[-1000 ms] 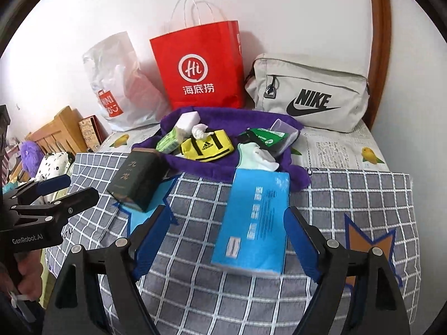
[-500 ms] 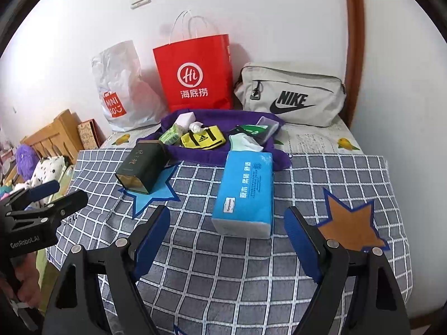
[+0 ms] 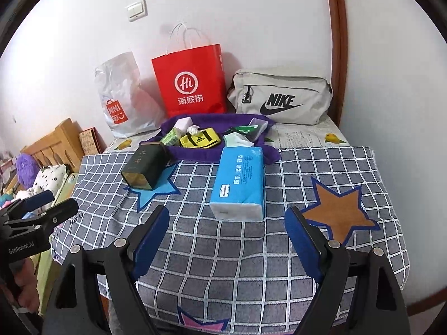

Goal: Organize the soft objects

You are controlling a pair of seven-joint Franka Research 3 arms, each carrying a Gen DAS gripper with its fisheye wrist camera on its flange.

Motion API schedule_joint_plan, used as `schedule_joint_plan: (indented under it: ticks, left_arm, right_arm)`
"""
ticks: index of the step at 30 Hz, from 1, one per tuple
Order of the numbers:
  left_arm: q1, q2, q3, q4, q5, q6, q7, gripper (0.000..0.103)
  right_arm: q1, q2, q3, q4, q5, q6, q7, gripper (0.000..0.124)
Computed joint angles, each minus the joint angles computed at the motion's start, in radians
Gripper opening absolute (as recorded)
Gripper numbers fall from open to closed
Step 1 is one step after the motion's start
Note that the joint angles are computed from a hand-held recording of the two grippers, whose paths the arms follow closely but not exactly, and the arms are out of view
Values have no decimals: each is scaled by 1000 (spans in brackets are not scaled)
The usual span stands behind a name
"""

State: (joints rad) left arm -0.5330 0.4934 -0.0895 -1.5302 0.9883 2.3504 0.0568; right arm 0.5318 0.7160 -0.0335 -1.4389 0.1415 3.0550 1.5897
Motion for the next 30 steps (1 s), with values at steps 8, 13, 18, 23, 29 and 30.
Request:
schedule_joint_plan:
  ticks: [8,13,18,23,29,30]
  left_arm:
    - [-14,4,-3,9,9,-2,9,92]
    - [-18,2,-4,6,8,-12,12,92]
    - [-19,2,-4,8,4,-19,12,92]
    - [-18,-1,-5,3,6,-19,8,92]
    - [-15,-5,-7,-2,5,-19,8,92]
    - [-14,-6,-7,-2,4,-20,7,92]
  right_arm:
    - [12,-23,-5,-36,1,17,-3,84]
    - [27,-32,-17,-51,-7,15,-2,85]
    - [32,-36,-18,-58,-12,17,-1,85]
    - [35,-38,-22,-61,-13,20,4,85]
    - [48,-41,-35,-65,-20,21,15,85]
    - [47,-41,-35,-65,-21,21,15,85]
